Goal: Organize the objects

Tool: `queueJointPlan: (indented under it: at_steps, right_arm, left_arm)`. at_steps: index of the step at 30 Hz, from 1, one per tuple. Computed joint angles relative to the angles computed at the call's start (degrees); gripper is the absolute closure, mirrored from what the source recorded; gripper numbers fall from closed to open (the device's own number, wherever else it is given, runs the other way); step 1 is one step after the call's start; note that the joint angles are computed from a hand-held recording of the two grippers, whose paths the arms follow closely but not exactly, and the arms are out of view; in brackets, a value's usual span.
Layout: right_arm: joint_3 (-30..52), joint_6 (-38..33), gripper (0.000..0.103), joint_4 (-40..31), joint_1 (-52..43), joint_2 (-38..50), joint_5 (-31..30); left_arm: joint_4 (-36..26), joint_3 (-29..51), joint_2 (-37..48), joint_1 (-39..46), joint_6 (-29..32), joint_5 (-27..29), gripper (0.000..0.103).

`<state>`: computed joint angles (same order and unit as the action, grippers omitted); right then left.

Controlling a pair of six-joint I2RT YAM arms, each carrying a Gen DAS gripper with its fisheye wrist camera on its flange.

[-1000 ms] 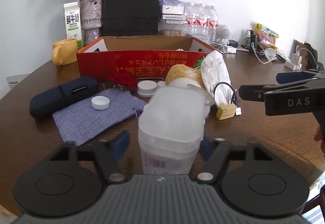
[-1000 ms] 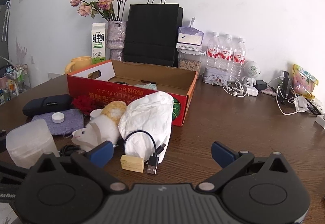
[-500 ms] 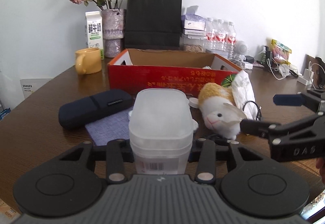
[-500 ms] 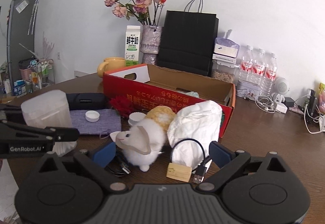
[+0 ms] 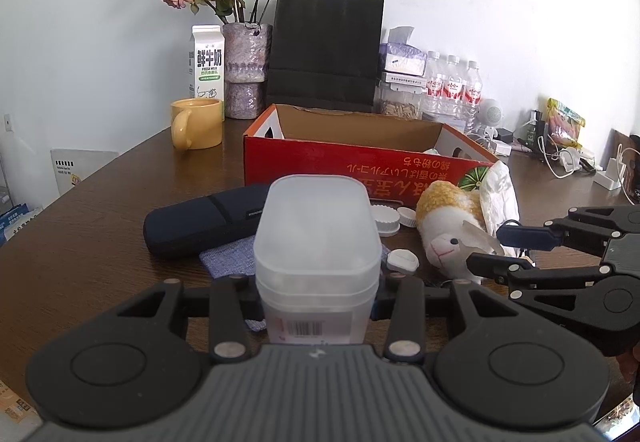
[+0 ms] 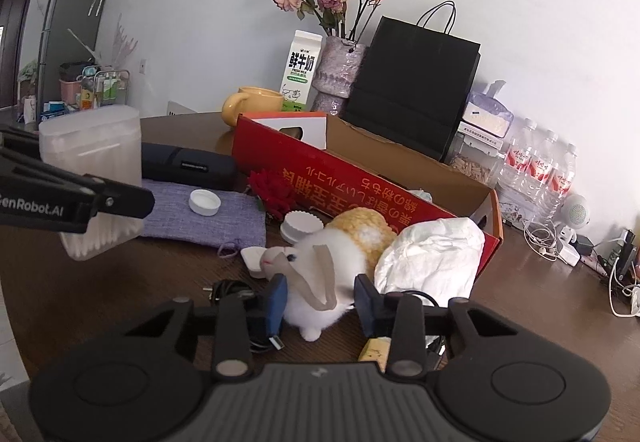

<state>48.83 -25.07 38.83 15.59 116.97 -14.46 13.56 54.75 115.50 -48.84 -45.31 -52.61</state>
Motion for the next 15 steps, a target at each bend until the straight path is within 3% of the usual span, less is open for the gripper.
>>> queueJointPlan:
  at_steps: [4, 8, 15]
  right_arm:
    - [-0.7, 0.0, 0.090, 0.1, -0.3, -0.8, -0.3]
    - [-1.1, -0.7, 0.096, -0.9, -0.6, -1.6, -1.1]
    - [-2.2, -0.4, 0.098, 0.9, -0.7, -2.5, -2.1]
  left_arm:
    - [0.7, -0.6, -0.3, 0.0, 0.0, 0.0, 0.061]
    - [1.4, -1.0, -0.5, 0.1, 0.2, 0.1, 0.061]
    - [2.2, -1.9, -1.4, 0.4, 0.4, -0.2, 0.061]
